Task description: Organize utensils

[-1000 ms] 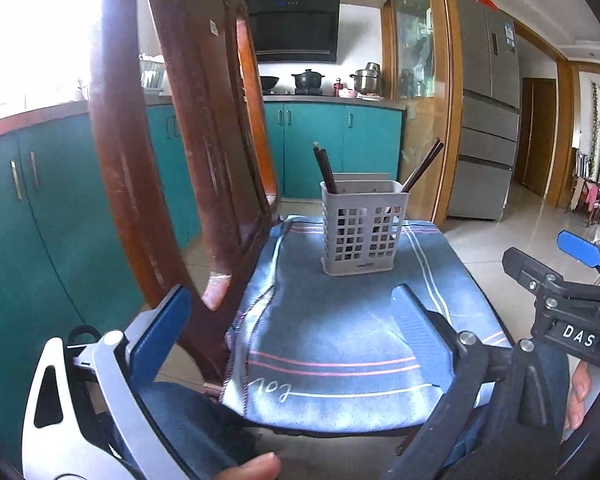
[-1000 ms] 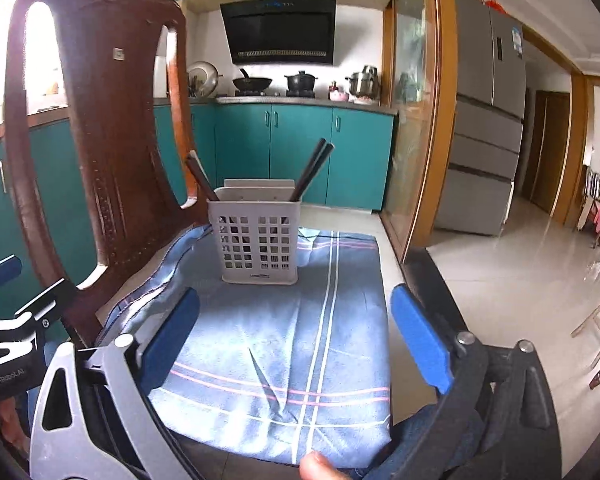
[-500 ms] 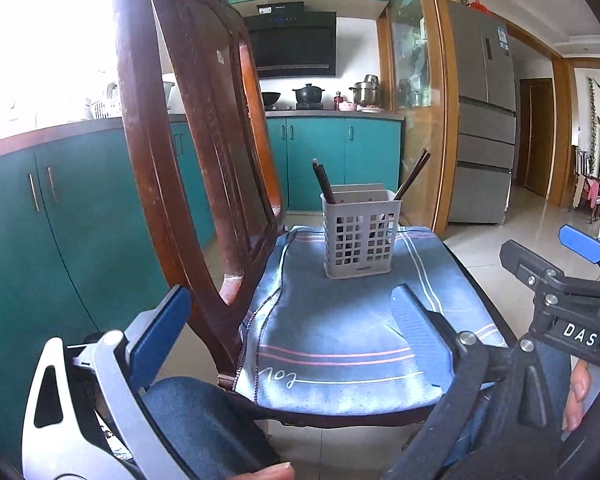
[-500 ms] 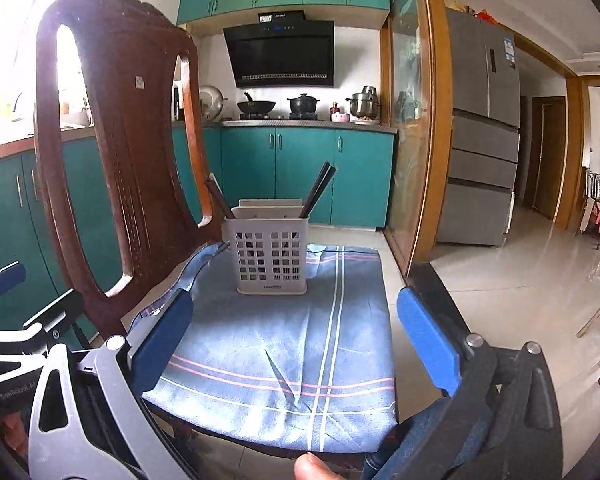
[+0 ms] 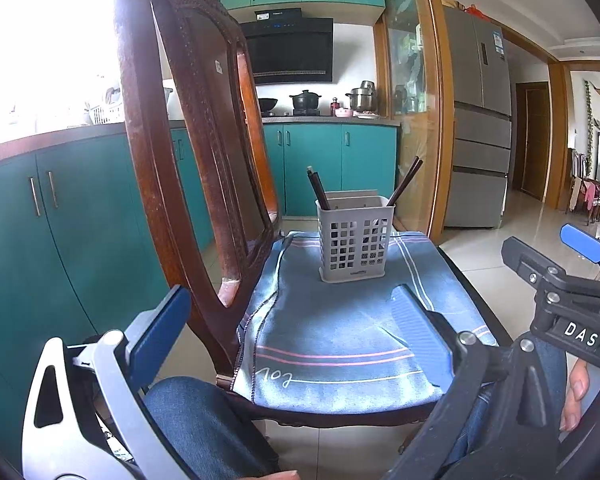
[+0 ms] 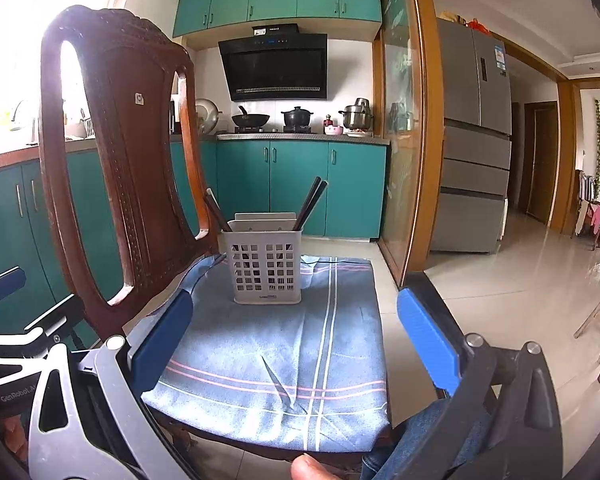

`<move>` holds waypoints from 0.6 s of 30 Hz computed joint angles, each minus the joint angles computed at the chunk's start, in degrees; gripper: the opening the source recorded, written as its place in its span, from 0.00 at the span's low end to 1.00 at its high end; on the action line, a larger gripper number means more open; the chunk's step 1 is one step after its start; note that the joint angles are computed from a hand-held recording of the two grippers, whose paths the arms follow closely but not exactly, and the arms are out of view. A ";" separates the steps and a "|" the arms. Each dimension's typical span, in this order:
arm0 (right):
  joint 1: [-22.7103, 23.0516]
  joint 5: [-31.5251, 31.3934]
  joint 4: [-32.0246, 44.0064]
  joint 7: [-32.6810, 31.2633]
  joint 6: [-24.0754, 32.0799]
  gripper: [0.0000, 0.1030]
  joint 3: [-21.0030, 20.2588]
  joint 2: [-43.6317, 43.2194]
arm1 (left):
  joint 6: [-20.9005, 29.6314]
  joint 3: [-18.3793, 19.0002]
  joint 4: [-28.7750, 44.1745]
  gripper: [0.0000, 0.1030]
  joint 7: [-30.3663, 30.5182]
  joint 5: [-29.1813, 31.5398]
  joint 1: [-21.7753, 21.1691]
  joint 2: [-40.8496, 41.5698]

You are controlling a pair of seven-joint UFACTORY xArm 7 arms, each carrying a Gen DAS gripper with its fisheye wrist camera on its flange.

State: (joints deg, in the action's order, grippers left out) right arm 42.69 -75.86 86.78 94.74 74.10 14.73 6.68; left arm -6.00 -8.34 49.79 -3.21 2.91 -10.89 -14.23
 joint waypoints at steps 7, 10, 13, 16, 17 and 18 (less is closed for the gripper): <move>0.02 -0.18 -0.20 0.73 0.31 0.97 0.05 -0.15 | 0.50 0.28 0.25 0.97 0.02 -0.02 -0.47 0.12; -0.01 -0.21 -0.26 0.68 0.39 0.97 0.12 -0.23 | 0.57 0.43 0.18 0.97 0.05 -0.07 -0.67 0.04; -0.07 -0.24 -0.36 0.70 0.35 0.97 0.16 -0.35 | 0.52 -0.63 0.25 0.97 -0.43 0.27 0.57 0.09; -0.13 -0.27 -0.43 0.67 0.29 0.97 0.23 -0.39 | 0.57 -0.80 0.37 0.97 -0.55 0.50 0.78 0.14; -0.05 -0.33 -0.14 0.58 0.57 0.97 0.29 -0.17 | 0.56 -1.29 0.39 0.97 -0.75 0.74 1.29 0.16; 0.01 -0.33 -0.11 0.45 0.68 0.97 0.28 -0.18 | 0.50 -0.68 0.40 0.97 -0.48 0.68 0.58 0.24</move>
State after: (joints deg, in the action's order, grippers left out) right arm 42.70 -76.19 86.67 95.20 74.79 15.01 6.50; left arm -5.49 -9.02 50.20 -3.69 3.60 -10.32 -13.99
